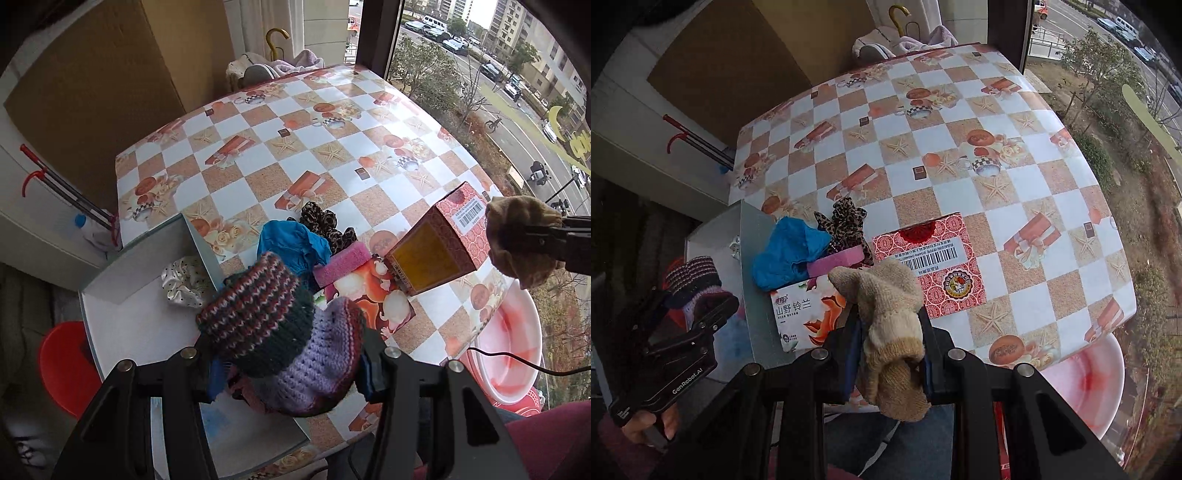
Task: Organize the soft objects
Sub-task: 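Carry the knit hat and beige sock over the white box with both grippers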
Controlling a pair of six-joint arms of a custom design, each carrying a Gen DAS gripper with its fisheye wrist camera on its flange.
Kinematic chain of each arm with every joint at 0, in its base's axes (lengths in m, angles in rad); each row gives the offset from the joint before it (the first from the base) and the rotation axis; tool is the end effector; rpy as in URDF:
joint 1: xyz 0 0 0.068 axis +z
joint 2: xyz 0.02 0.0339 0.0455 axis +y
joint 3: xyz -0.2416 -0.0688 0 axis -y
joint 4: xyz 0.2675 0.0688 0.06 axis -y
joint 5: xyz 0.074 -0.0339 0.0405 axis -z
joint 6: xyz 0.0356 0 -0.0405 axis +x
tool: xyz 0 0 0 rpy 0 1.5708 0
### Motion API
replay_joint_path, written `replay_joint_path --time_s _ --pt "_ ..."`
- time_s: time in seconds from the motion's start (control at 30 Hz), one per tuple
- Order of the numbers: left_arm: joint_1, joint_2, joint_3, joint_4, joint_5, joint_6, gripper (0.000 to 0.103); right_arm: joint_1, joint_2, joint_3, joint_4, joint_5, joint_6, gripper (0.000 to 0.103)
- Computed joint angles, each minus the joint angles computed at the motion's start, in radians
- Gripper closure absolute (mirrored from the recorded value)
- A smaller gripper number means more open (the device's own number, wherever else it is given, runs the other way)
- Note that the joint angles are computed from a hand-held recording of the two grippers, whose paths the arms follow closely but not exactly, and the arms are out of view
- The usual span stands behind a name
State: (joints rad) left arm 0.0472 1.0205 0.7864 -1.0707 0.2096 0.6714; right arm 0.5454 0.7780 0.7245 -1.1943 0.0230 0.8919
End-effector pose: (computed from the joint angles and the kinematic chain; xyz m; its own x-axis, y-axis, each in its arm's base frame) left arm 0.1965 0.0019 0.2108 -0.7493 0.5738 -0.3307 0.6062 0.7953 0.0063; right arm 0.1312 0.0787 0.2248 -0.9078 0.3592 -0.2163 0.3092 0.9219 0.2333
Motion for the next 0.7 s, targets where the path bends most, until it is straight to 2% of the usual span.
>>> replay_joint_path --time_s 0.37,0.7 --pt "0.234 0.061 0.009 0.019 0.013 0.074 0.045 0.156 0.355 0.172 0.162 -0.024 -0.088 0.075" --pt "0.341 0.107 0.012 0.041 0.006 0.104 0.045 0.232 0.593 0.34 0.239 -0.048 -0.166 0.075"
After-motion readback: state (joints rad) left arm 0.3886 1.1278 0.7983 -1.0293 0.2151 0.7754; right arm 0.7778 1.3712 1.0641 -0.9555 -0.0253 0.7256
